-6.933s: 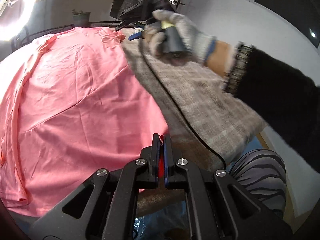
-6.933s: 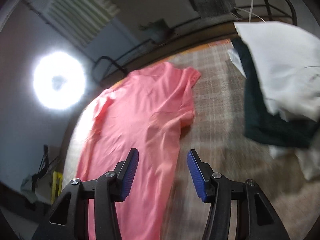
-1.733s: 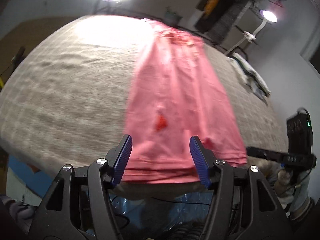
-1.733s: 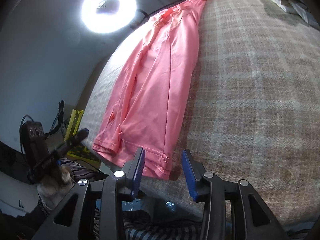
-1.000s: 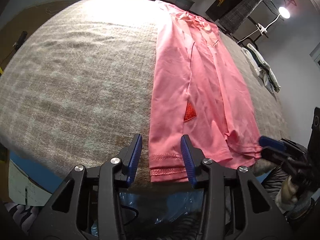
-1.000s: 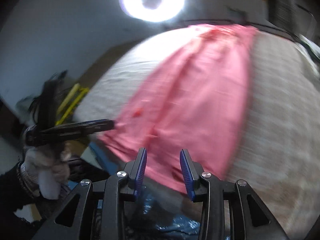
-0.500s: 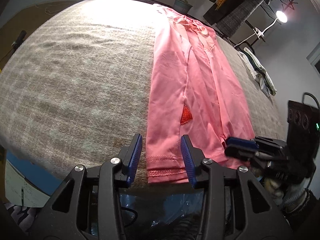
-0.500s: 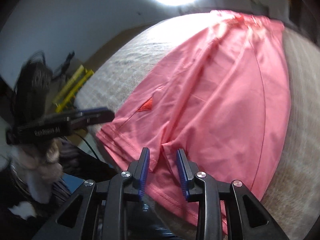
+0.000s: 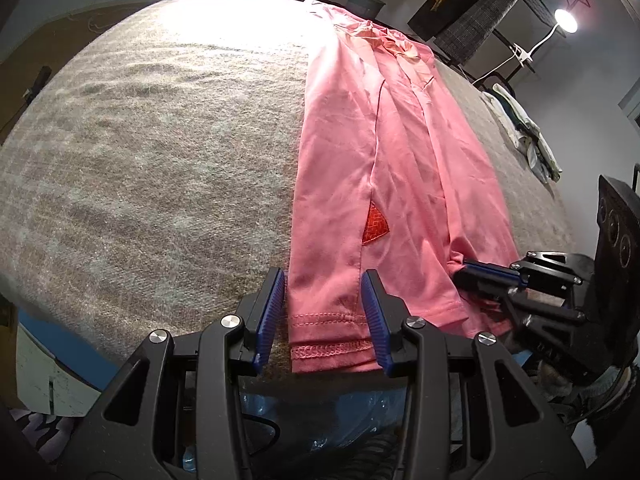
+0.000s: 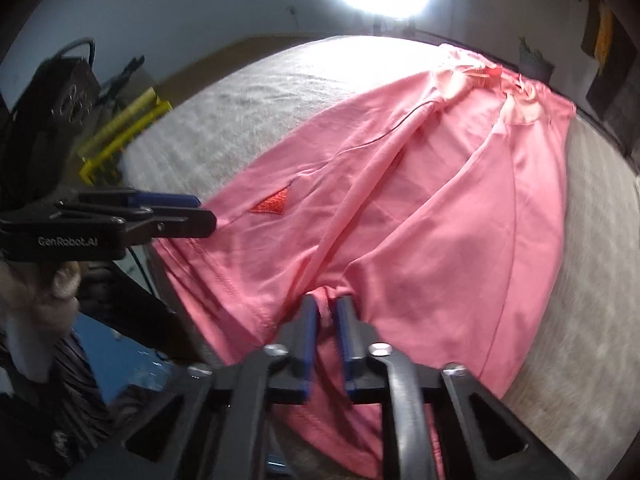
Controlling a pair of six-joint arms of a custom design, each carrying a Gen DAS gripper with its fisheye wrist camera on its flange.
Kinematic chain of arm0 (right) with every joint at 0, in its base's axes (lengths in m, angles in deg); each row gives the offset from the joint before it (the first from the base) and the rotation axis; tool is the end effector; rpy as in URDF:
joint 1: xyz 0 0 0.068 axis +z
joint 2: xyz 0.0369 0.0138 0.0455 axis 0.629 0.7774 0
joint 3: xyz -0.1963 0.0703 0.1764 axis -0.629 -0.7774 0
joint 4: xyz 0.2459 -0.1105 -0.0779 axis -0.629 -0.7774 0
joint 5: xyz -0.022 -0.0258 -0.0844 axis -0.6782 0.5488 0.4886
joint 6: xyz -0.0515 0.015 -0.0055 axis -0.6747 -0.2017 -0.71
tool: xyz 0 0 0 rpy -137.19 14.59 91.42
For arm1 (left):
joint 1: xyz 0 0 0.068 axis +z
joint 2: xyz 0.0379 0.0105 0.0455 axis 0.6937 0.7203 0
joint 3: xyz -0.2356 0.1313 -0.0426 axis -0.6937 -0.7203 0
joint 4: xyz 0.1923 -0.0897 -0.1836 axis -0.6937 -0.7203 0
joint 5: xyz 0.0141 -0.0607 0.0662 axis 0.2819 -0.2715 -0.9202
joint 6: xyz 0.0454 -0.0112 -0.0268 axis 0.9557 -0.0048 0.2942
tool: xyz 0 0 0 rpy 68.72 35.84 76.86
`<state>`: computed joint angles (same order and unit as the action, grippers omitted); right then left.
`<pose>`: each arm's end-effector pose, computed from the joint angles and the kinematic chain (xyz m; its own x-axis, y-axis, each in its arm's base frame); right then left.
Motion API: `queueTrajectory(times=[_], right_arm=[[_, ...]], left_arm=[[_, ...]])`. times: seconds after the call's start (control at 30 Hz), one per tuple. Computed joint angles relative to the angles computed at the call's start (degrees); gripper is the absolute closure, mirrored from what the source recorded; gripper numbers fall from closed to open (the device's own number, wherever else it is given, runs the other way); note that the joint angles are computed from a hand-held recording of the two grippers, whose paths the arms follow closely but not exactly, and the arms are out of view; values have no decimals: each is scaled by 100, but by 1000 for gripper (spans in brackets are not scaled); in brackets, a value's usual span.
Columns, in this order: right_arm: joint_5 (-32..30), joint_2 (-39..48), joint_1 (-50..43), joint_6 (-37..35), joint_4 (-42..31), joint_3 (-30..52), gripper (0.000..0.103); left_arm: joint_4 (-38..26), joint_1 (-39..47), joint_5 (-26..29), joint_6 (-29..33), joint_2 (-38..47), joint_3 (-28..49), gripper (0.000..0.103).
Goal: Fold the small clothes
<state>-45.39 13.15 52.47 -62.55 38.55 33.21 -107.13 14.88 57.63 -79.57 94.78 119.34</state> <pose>0.1868 0.0511 0.2511 -0.8596 -0.1646 -0.4837 -0.2764 0.9461 0.1691 0.2687 -0.1609 0.2002 -0.8575 0.2539 -0.4475 0.4259 0.8382 -0.3406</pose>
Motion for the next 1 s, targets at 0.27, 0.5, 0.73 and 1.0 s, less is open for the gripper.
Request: queueTrajectory(times=[0.27,0.5,0.73,1.0], right_arm=[[-447,-330,295,-409,-606,233,103],[-485,-378,110,-59,-663,121,84],[-1976,-1446,-3293,-1041,-2006,198,62],[-3006,-622,-4926,-1860,-2466,-302,55]], left_arm=[[38,180,10,-68,8,-13,62],[-22,175,25,-45,55,22,62],[-117,293,275,76,12,-27,62],[-355,276,396,221,-53,-20,62]])
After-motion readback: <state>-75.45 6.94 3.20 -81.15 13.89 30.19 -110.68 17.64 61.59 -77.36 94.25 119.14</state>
